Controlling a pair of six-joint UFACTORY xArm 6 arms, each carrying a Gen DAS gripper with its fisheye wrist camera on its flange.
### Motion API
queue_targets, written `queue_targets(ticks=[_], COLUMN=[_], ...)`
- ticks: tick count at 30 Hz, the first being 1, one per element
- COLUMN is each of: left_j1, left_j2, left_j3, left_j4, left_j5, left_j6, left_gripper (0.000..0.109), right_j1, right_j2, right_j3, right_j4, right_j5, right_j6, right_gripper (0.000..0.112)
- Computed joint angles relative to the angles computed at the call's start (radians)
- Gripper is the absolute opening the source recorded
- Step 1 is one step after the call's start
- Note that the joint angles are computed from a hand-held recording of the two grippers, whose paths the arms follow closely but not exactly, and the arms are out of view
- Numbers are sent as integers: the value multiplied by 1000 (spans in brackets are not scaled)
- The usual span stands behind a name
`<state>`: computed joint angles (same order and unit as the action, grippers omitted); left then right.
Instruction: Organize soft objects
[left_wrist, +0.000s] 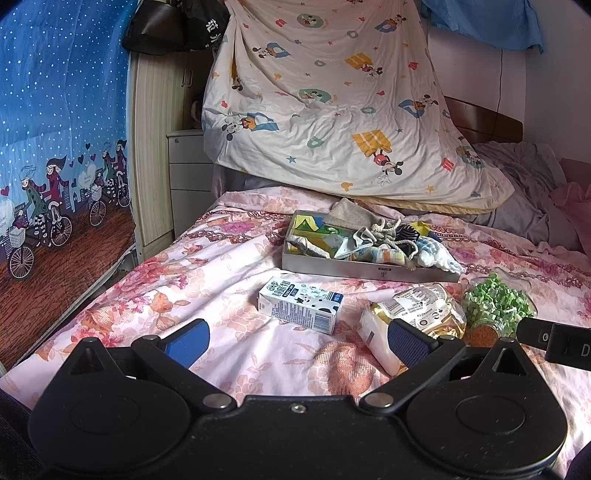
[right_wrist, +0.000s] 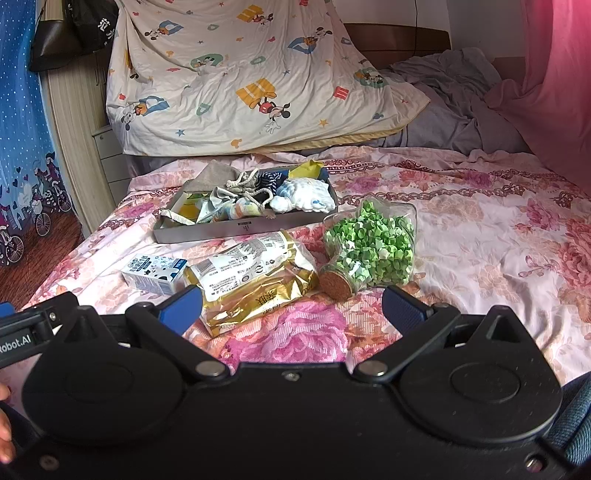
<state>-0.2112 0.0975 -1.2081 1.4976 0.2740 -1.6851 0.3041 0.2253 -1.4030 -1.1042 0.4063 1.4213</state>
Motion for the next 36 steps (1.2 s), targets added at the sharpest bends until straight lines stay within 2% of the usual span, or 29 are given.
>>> queue_targets(ticks=[8, 18, 25, 36], left_j1=[4, 10, 5, -1], left_j2=[2, 4, -5, -5], left_j3=[2, 14, 12, 13], left_j4=[-19, -125, -44, -43], left_j5=[-15, -41, -36, -21], left_j6=[16, 118, 53, 54], left_gripper=[102, 102, 102, 102], right_j1=[1, 1, 1, 4], right_j2=[-2, -1, 0, -2], right_j3=[2, 0, -1, 1], right_j4=[0, 0, 1, 1], right_j5=[1, 2, 2, 6], right_j6=[0, 0, -1, 0], right_gripper=[102, 102, 102, 102])
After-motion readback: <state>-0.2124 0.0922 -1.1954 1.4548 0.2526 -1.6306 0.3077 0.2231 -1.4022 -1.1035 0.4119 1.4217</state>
